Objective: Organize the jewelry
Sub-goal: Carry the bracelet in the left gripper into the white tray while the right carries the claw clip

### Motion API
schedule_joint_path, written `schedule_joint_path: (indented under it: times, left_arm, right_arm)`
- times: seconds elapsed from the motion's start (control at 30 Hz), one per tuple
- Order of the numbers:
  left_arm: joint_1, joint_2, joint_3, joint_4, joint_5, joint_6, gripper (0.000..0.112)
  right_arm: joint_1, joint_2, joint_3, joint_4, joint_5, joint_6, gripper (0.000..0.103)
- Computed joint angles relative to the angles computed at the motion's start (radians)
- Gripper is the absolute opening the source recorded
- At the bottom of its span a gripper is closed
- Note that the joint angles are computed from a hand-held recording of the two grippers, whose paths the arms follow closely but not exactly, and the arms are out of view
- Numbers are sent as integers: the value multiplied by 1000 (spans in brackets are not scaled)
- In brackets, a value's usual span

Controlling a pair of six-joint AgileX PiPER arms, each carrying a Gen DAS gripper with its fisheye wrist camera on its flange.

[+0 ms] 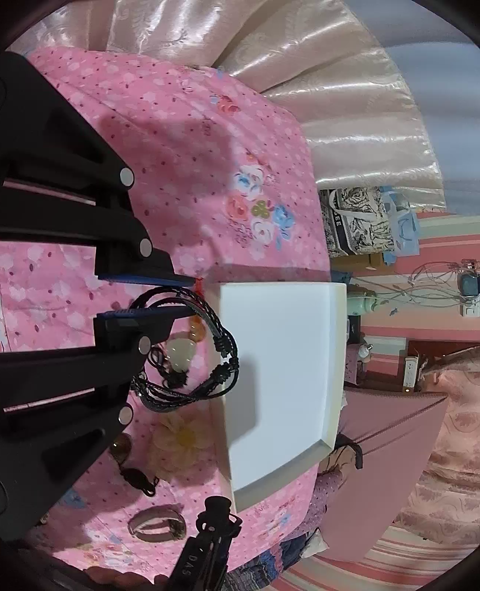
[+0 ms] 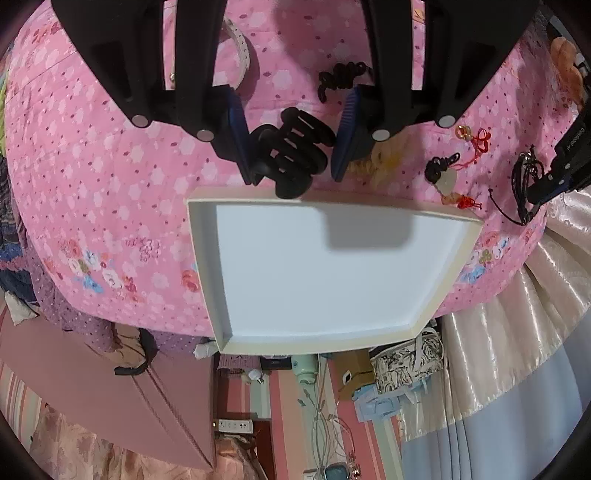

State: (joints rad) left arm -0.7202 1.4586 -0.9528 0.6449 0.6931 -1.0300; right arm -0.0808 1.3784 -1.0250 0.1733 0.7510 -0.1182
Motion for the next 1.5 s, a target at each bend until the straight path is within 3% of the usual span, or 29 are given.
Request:
schedule_joint_path:
  times: [0.27, 0.53, 0.77, 1.0, 1.17, 1.5]
  left_arm:
    - [46, 67, -180, -87, 32, 160, 8]
    - [154, 355, -525, -247, 37, 368, 9]
    - [180, 638, -868, -309, 106, 470, 9]
    - [202, 846, -1154, -345, 201, 529, 9]
    - [217, 981, -1367, -366, 300, 553, 9]
    - [224, 1072, -1479, -369, 336, 558, 9]
  right_arm:
    - [5, 73, -127, -25, 22, 28, 43]
    - [-22, 337, -421, -12, 47, 22, 43]
    - [-35, 608, -727, -18, 92, 41, 43]
    - [-13, 776, -938, -103, 134, 87, 43]
    - [-14, 836, -1005, -104, 149, 97, 43]
    - [-17, 837, -959, -79, 78, 90, 43]
